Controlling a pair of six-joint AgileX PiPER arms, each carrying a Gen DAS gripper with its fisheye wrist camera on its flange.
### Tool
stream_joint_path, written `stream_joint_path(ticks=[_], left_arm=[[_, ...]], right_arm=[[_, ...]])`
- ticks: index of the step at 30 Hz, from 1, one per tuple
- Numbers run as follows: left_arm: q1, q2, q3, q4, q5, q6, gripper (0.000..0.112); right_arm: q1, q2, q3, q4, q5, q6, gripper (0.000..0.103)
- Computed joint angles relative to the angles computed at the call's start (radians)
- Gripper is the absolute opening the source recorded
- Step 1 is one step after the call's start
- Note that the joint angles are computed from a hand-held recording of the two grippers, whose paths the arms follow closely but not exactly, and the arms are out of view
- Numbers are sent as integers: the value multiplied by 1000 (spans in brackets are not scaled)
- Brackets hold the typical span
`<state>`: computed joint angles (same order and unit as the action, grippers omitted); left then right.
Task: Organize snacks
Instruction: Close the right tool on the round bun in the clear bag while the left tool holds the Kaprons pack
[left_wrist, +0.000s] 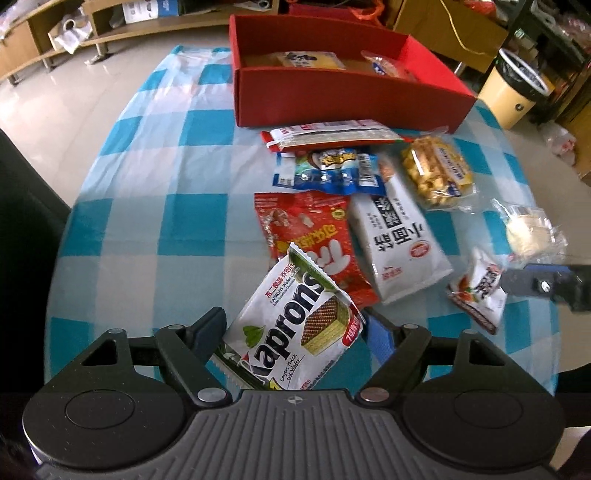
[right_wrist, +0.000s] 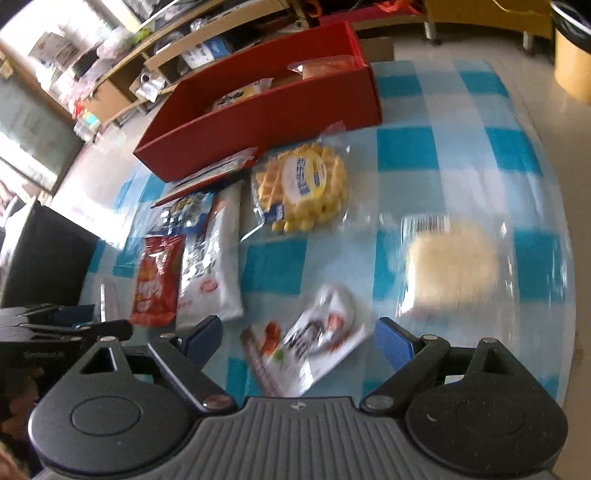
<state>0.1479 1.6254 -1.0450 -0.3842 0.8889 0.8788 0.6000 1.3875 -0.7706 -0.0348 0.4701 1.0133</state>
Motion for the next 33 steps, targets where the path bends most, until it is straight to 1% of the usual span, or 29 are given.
stream_joint_path(ticks=[2, 4, 5, 6, 7, 8, 10, 11, 13, 15, 18, 21, 22, 24, 27, 30, 31, 32, 33], left_arm=[[4, 6, -10, -9, 17, 0, 83], [4, 9, -16, -12, 23, -5, 83], [5, 9, -17, -16, 26, -4, 83], [6, 4, -14, -21, 30, -1, 83], [6, 0, -13, -25, 33, 2, 83], [4, 0, -15, -26, 36, 3, 84], [-3, -2, -16, -29, 42, 1, 84], [-8, -2, -16, -32, 43, 3, 84], [-25, -2, -16, -28, 42, -8, 84], [-42, 3, -20, -28, 42, -18, 84], [-66, 4, -19, -23, 40, -32, 84], [-87, 1, -14, -19, 36, -40, 84], [-91, 0, -14, -20, 37, -40, 84], [-96, 4, -17, -23, 43, -42, 84], [-108, 18, -30, -21, 57, -55, 84], [-120, 20, -32, -25, 65, -53, 84], [-122, 17, -30, -29, 66, -46, 84], [-125, 15, -27, -32, 65, -42, 84], [-128, 13, -25, -32, 64, -39, 84]], right_arm=[[47, -56, 25, -109, -10, 128, 87], [64, -106, 49, -227, -19, 258, 87], [58, -122, 49, -259, -6, 266, 87], [48, -123, 35, -263, 22, 235, 87], [24, -111, 6, -246, 71, 163, 87], [3, -90, -16, -264, 122, 132, 87], [-37, -42, -44, -307, 208, 150, 87], [-69, -28, -39, -302, 213, 142, 87], [-126, -16, -21, -230, 179, 83, 88], [-148, 3, -24, -218, 174, 72, 88], [-191, 31, -20, -167, 131, 12, 88], [-195, 62, -43, -174, 129, -7, 88], [-202, 58, -49, -155, 138, -38, 88], [-229, 49, -41, -100, 120, -108, 89], [-241, 65, -25, -43, 116, -144, 89], [-230, 75, -28, -57, 120, -152, 89], [-234, 67, -28, -53, 115, -164, 91], [-243, 62, -29, -28, 109, -203, 96], [-255, 70, -37, 11, 108, -262, 98]])
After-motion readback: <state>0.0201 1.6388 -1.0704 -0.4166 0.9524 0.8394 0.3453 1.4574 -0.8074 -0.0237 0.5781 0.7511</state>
